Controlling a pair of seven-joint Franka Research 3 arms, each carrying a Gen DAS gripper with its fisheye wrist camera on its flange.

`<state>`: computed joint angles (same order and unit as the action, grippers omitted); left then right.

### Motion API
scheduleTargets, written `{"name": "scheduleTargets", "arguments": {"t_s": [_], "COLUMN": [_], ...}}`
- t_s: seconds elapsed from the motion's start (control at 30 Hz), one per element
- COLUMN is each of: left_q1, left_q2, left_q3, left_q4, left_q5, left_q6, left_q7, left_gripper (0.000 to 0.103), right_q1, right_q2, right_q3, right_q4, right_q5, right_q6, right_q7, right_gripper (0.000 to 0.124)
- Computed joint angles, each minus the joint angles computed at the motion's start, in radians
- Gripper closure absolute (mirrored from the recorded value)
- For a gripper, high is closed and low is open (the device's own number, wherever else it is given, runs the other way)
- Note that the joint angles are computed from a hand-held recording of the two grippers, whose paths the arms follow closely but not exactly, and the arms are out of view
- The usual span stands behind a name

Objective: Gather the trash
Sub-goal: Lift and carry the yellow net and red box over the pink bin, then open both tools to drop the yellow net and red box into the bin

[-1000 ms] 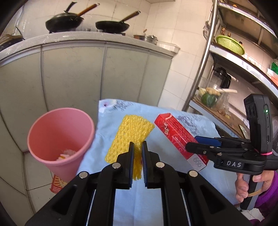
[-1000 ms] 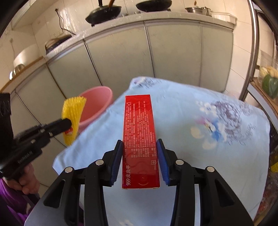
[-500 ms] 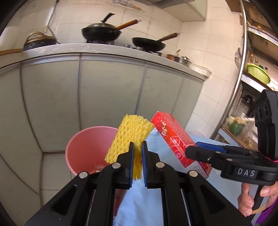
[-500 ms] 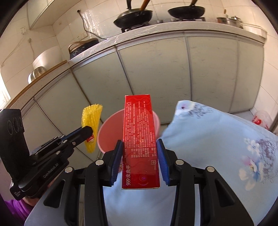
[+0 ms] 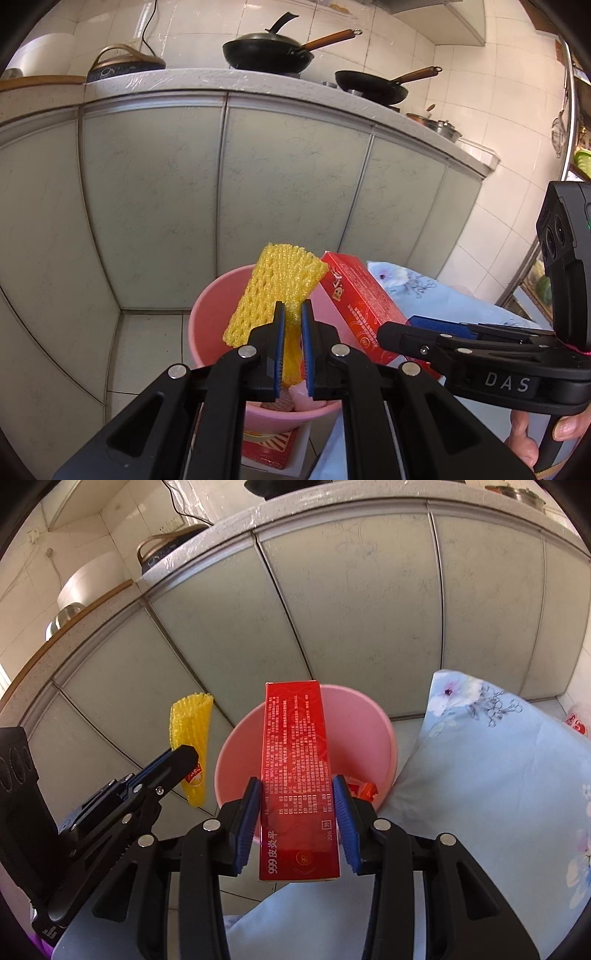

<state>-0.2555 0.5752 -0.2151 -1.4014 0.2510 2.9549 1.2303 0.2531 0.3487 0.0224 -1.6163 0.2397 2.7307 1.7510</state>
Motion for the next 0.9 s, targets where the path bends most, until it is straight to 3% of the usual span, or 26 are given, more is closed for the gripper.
{"name": "scheduleTargets", "arguments": {"t_s": [0.9], "left_q1": [-0.048], "left_q2": [0.226], "left_q3": [0.041], "left_q4": [0.306], "left_q5": [-0.014], "left_q6": [-0.211], "left_q7": [-0.004], "left_gripper": [0.095], "right_q1": [0.029], "right_q2": [0.234], "right_q3": [-0.047], "right_q4": [0.301], "right_q5": [-0.105], "right_q6": [-0.197], "right_q7": [0.101], "right_gripper": [0.083]}}
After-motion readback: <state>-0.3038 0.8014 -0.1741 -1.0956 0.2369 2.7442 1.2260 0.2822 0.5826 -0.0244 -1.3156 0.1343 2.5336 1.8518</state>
